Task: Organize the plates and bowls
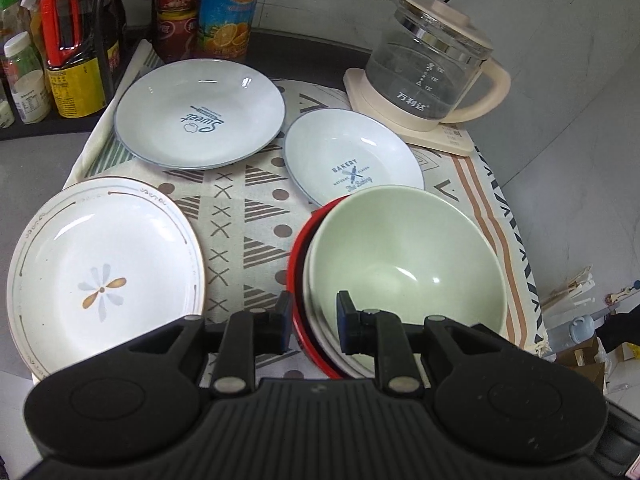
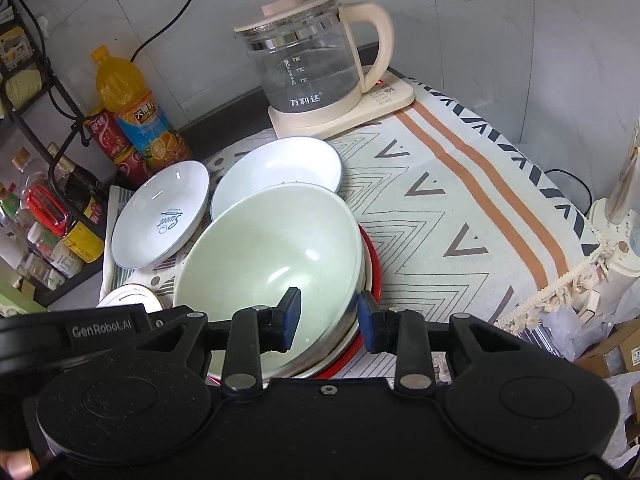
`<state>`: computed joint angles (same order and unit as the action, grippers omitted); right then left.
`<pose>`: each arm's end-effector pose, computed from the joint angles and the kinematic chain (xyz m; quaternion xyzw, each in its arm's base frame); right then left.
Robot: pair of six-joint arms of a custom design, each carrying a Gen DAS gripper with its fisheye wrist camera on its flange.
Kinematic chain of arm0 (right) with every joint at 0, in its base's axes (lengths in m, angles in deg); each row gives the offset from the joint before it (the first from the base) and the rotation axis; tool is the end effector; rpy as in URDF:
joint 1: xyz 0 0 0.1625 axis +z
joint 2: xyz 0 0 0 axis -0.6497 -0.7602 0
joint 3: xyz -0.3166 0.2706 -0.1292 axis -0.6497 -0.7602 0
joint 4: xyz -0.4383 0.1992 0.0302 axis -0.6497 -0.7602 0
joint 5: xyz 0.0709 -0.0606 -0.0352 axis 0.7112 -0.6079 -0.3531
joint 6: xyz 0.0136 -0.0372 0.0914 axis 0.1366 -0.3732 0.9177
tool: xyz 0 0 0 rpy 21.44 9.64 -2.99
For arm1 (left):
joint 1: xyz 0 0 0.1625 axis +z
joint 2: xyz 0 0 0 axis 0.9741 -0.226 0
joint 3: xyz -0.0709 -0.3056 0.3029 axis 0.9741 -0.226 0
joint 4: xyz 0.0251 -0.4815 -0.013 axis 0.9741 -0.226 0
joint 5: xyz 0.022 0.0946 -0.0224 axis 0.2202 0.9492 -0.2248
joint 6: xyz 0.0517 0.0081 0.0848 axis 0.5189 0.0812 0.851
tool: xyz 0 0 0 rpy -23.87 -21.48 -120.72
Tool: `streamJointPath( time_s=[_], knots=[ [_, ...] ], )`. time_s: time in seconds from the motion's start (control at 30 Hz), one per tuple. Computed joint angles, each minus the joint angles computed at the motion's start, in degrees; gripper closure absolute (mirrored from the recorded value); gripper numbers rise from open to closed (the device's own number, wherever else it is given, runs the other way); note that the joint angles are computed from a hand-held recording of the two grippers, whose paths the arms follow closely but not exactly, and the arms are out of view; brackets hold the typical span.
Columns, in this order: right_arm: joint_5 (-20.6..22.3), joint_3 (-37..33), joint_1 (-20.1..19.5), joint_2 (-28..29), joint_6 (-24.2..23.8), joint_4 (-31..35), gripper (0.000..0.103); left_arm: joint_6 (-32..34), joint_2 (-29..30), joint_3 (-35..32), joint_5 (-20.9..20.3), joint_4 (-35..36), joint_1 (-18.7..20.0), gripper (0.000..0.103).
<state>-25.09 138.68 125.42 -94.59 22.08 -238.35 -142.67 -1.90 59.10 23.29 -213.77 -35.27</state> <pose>0.0570 -0.5933 0.2656 0.1701 -0.9322 0.2491 0.1999 -0.3299 -0.5778 0.0013 -0.1402 0.8832 -0.3399 0.2911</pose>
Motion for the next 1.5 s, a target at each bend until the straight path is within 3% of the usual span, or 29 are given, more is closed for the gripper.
streamJointPath(
  time_s=[0.27, 0.47, 0.53, 0.63, 0.83, 1.13, 1.5],
  knots=[
    [-0.17, 1.0, -1.31, -0.9, 1.18, 0.26, 0.07, -2.04, -1.36, 1.4, -0.21, 1.52, -0.66, 0.073],
    [-1.45, 2.03, -0.73, -1.53, 1.69, 0.17, 0.069, -3.95, -3.27, 3.5, 1.0, 3.11, -2.0, 0.047],
    [-1.79, 2.39, -0.54, -1.76, 1.92, 0.09, 0.064, -5.01, -4.18, 4.33, 1.55, 4.19, -2.46, 0.038],
    [-1.36, 3.1, -0.36, -2.51, 2.24, 0.3, 0.06, -7.28, -5.67, 5.69, 2.65, 6.65, -3.17, 0.032],
    [0.34, 4.92, 0.72, -4.45, 1.52, 0.8, 0.044, -10.93, -8.91, 8.74, 3.09, 10.09, -4.21, 0.024],
    [1.86, 6.34, 3.16, -5.28, -1.31, 2.03, 0.024, -18.93, -13.83, 12.71, 2.81, 16.56, -5.29, 0.022],
    [2.62, 5.97, 6.48, -2.7, -4.57, 3.93, 0.016, -31.64, -19.25, 15.5, 3.49, 26.7, -5.86, 0.022]
  ],
)
